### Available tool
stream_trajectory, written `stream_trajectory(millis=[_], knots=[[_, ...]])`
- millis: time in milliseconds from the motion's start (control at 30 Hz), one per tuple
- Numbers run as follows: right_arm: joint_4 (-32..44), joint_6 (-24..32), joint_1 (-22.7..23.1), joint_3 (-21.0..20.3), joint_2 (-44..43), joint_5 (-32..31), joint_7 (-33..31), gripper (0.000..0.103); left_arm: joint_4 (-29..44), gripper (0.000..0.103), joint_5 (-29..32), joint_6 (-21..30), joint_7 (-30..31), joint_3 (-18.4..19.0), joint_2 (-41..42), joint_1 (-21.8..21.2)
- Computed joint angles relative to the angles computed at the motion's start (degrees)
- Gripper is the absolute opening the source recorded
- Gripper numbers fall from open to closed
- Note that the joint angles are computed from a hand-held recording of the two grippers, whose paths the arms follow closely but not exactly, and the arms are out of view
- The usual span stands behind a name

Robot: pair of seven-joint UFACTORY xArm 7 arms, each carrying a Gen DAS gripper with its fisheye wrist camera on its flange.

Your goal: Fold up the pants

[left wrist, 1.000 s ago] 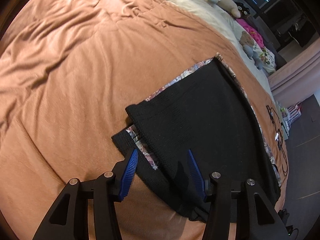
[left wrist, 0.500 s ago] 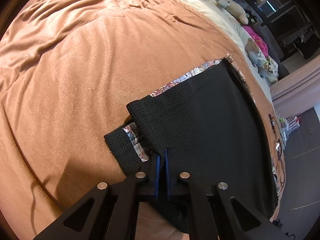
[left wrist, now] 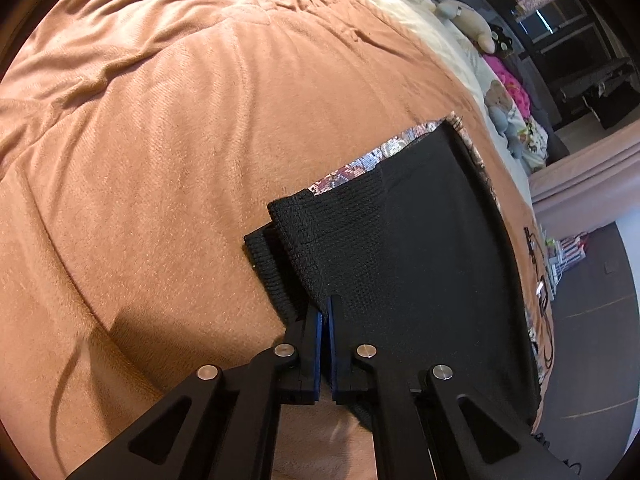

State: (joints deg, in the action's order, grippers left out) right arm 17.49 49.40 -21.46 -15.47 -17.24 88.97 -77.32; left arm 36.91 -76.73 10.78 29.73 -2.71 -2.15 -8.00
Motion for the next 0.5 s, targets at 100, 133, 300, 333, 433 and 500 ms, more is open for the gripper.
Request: stream_trajectory(millis=[100,133,300,333,433,500], knots=[[0.78,0.49,-0.22,-0.1,0.79,-2.23,1.0,0.012,-0.79,0.037,4.35,-1.6,-5.07,0.2,-0.33,0.12],[0.97,1.29,-0.86,-0.77,0.68,-4.35,1.61,0.013,-0.89,0.052,1.01,-1.71,-2.17,0.49,-0.72,0.02],[1.11,0.78,-0.86,-0.86,-1.34,-8.94,5.19,0.031,-0.88,0.058,-4.88,1.19,3.93,1.58,-0.89,1.04],[1.54,0.97,-0.73,-1.16,-1.35,-9.23,5.49,0.041,-0.62,0.058,-6.2,1.36,5.08,1.54,-0.67,1.21],[1.55,2.99,-0.65,-2.33,-1.44,-10.07,5.46,0.047,0.91,0.058,-12.54,2.05,10.93,1.21,0.58,1.71],[2.5,5.3,-0.69,-3.08,0.69,-10.97,5.57,0.047,2.12,0.058,-15.97,2.38,14.0,0.87,1.8,2.08]])
